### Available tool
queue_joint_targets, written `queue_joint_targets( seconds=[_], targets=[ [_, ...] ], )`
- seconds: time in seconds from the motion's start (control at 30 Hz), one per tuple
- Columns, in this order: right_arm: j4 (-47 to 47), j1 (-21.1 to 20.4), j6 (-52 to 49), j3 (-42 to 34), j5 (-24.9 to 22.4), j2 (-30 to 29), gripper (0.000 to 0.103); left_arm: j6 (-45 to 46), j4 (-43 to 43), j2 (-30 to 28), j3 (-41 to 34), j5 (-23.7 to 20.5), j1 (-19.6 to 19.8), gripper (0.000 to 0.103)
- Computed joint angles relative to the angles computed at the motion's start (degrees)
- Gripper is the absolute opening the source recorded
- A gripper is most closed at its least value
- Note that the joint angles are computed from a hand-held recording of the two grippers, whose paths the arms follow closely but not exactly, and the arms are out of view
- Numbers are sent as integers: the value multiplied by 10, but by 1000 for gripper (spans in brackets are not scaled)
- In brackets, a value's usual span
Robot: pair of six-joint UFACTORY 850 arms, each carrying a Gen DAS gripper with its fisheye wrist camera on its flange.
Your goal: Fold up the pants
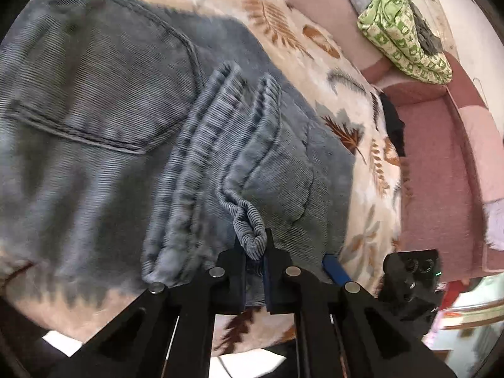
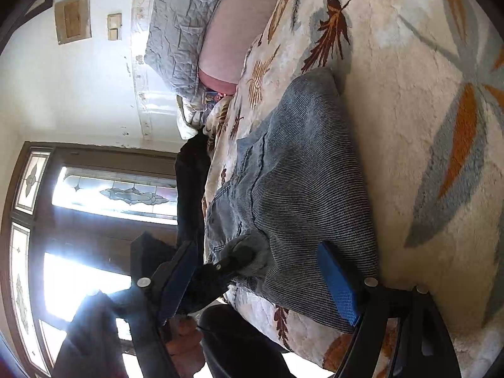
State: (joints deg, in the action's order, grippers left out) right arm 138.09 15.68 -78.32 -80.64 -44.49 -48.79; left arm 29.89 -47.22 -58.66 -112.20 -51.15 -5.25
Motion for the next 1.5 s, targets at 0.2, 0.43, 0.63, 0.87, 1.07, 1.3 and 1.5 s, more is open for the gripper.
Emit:
queue_joint_targets(
  seconds=[0.2,0.43,0.63,0.87,1.07,1.3,1.5],
  targets=[
    [-27,11,10,-5,91,23,81,88,-35,72,131,106,-4,8],
    [-66,7,-6,-69,168,40,84,97,-65,38,92,51,16,10],
    [-309,-31,336,-305,173,-140,84,117,-81,39,98,40,23,10],
    [-210,-26,204,-172,129,-33,84,175,-100,93,144,91,21,29],
    [-97,-3,139,-36,41,7,89,288,-176,119,157,143,14,54],
    [-81,-14,115,-17,46,30,85,176,58,68,110,201,-34,54],
    [-121,-40,156,-141,92,-22,88,291,-37,114,168,252,-36,68]
  ],
)
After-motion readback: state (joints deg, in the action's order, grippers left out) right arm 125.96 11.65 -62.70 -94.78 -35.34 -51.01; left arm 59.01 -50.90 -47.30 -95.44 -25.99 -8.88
